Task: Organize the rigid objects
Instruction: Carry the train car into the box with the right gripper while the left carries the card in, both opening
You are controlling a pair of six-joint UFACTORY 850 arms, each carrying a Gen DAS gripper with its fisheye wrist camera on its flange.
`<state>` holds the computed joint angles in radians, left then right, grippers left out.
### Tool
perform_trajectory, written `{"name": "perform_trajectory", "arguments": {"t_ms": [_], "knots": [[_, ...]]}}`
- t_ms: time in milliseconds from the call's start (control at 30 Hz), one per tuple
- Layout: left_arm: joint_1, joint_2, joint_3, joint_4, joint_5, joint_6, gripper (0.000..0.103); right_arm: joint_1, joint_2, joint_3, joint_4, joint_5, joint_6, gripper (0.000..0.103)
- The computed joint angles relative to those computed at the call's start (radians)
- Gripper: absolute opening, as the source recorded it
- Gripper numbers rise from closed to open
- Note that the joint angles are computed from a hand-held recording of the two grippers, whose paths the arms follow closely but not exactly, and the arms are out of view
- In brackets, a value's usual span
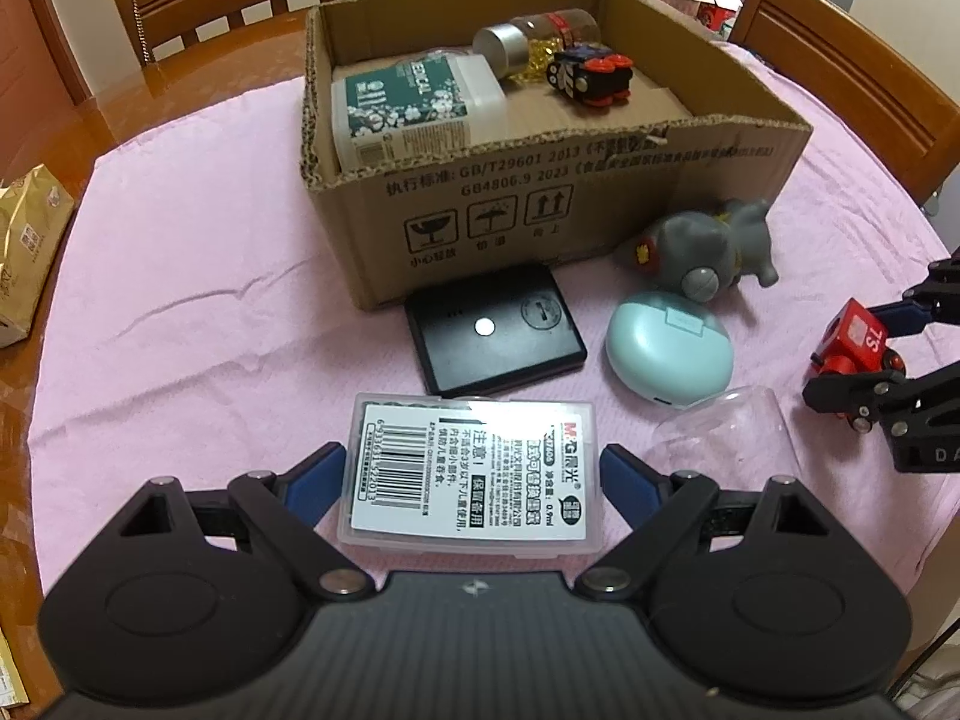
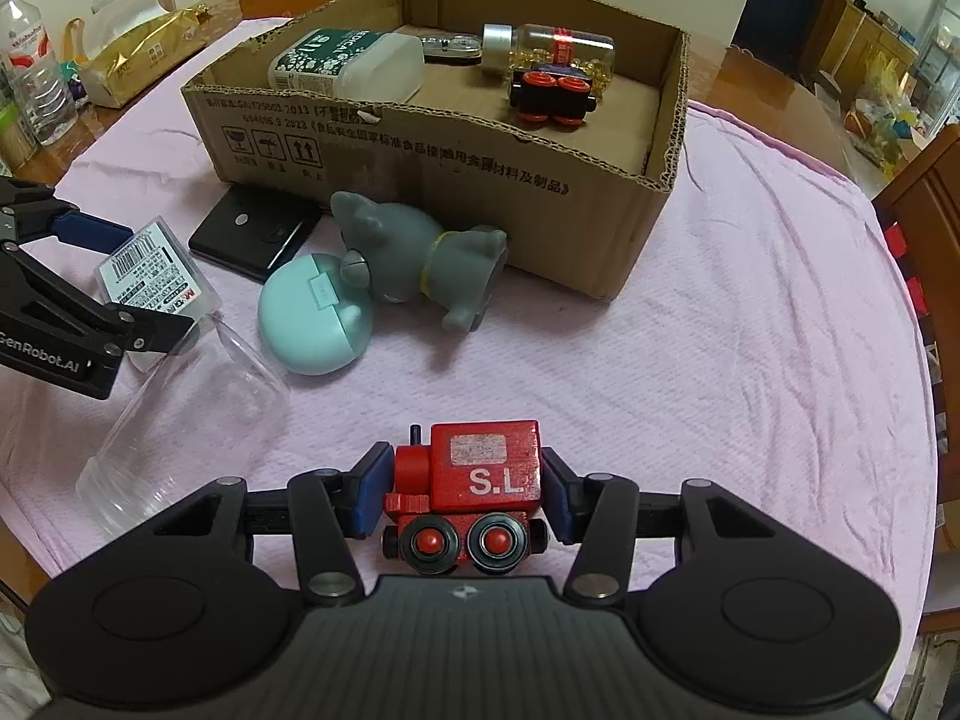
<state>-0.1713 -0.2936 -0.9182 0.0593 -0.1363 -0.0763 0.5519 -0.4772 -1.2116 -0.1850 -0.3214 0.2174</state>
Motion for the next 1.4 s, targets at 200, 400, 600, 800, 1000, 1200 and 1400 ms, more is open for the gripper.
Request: {"name": "perform_trajectory", "arguments": {"t_ms": [200,400,600,800,1000,1200,1400], "knots": [[0.008,-0.02,-0.018,-0.048,-0.035,-0.033,0.09,0.005,0.001,0.004,-0.014,0.007,0.013,0.056],[0.002,-0.028,-0.017,0.104,-0.037,-0.171,0.09,0.002,0.009,0.011,0.006,0.011,-0.009,0.056],[0.005,-0.032,-0.022,0.057,-0.042,-0.069,0.092,0.0,0.004,0.008,0.023,0.004,-0.031,0.056],[0.011,-0.042,-0.036,-0.061,-0.052,0.086,0.09,-0.003,-0.017,-0.009,0.047,-0.01,-0.056,0.056],[0.01,-0.044,-0.037,-0.052,-0.05,0.073,0.09,-0.005,-0.024,-0.014,0.043,-0.014,-0.043,0.065],[0.013,-0.042,-0.039,-0.106,-0.059,0.13,0.089,-0.006,-0.023,-0.007,0.063,-0.008,-0.083,0.067],[0.013,-0.011,-0.038,-0.135,-0.081,0.166,0.089,-0.007,-0.025,-0.019,0.063,-0.032,-0.084,0.056]]}}
